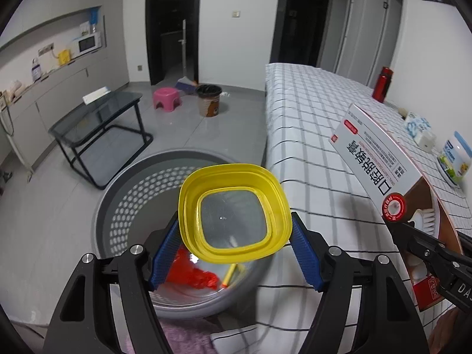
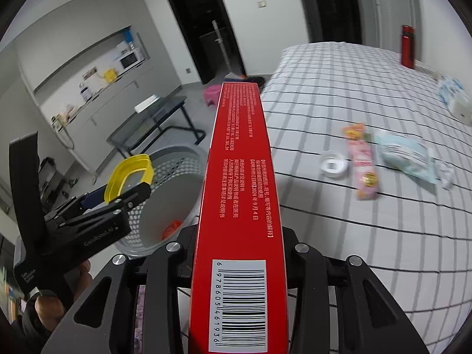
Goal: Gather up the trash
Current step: 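Carry the yellow lid and red box over the grey basket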
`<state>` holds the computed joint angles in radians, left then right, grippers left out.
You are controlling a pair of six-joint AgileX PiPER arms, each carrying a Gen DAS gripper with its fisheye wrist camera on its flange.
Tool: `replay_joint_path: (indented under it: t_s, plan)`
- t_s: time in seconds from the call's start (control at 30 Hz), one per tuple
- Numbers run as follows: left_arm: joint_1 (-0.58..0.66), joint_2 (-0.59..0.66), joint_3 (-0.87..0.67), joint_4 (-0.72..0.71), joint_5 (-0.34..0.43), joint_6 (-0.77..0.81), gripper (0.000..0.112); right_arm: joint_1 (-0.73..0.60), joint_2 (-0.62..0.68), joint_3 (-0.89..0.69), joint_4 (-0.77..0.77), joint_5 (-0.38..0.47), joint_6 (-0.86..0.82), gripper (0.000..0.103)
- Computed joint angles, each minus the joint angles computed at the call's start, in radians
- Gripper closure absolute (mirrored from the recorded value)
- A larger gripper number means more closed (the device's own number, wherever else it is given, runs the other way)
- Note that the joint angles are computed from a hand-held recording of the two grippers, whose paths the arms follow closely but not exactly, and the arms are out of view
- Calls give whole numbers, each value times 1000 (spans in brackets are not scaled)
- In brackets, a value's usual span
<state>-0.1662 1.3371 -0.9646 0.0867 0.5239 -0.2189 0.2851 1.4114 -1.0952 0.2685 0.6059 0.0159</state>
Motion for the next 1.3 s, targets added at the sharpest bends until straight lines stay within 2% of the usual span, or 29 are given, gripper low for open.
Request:
replay_joint_path:
  t_s: [0.23, 0.6, 0.93, 1.3]
  plan:
    - [118, 48, 23, -85, -34, 121, 44, 123, 131, -101, -54, 7, 75, 68]
    - [253, 122, 24, -208, -70, 292, 44, 202, 322, -278, -45, 67, 74, 68]
    - [319, 192, 10, -273, -75, 388, 44, 237, 452, -409, -27, 141, 70, 68]
    - [352, 227, 10, -310, -77, 431, 43, 240, 539, -513, -22, 216, 79, 68]
